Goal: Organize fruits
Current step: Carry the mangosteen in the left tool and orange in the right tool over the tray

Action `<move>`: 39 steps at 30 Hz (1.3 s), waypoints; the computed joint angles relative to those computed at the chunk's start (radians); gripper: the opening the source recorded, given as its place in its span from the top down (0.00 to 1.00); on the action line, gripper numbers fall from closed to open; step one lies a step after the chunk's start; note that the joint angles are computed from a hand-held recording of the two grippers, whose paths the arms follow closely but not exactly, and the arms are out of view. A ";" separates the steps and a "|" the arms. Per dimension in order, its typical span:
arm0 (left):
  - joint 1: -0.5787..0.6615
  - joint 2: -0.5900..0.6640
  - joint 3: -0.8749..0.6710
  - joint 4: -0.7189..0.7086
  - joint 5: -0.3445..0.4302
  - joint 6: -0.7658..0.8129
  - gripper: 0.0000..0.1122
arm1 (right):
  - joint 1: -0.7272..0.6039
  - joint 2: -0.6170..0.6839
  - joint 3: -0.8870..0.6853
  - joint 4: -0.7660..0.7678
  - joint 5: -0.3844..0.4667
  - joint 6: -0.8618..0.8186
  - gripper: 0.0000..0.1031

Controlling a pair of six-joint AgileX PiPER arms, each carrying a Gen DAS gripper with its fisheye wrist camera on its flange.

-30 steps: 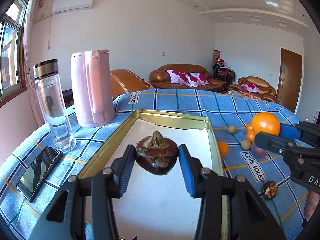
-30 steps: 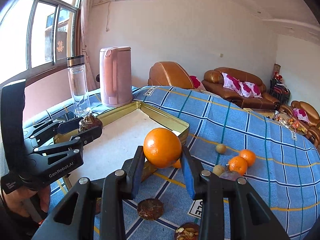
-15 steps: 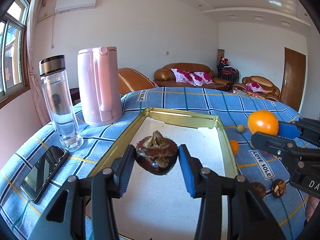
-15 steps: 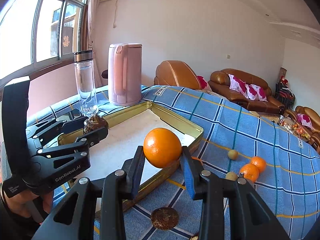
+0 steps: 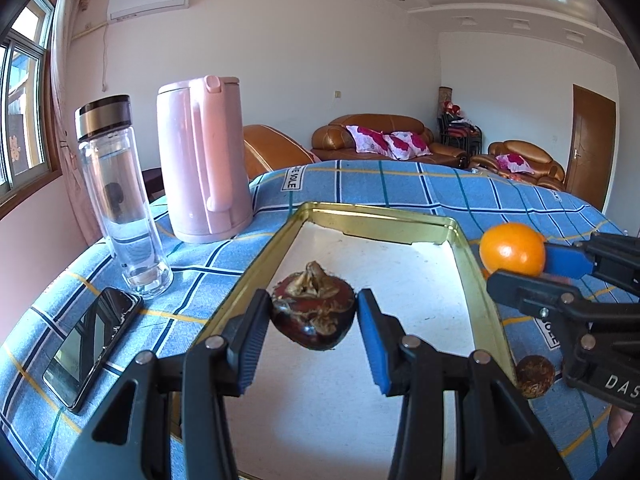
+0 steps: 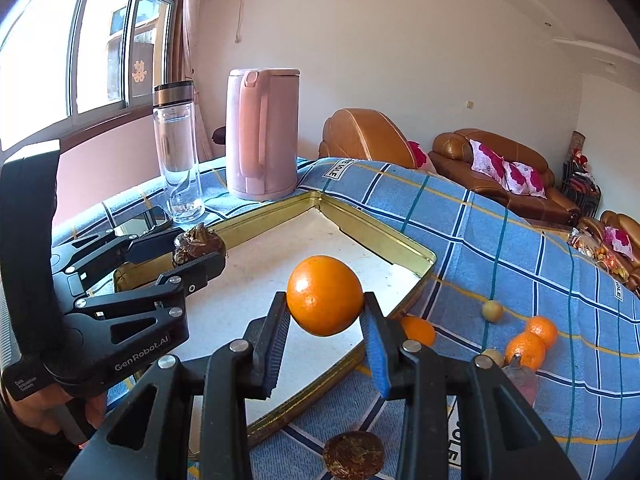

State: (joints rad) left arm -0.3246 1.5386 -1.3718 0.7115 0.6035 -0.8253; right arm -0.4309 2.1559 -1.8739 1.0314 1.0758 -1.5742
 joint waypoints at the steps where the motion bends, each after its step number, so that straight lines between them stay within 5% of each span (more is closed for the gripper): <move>1: 0.004 0.004 -0.005 -0.012 0.004 0.015 0.59 | 0.004 0.001 0.001 -0.004 -0.002 0.001 0.63; 39: 0.085 0.093 -0.113 -0.221 0.101 0.262 0.59 | 0.098 0.041 0.005 -0.139 -0.031 0.074 0.63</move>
State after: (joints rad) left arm -0.2392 1.6312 -1.4853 0.4901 0.7044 -0.5635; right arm -0.3328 2.1974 -1.8692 0.8924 1.0448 -1.5001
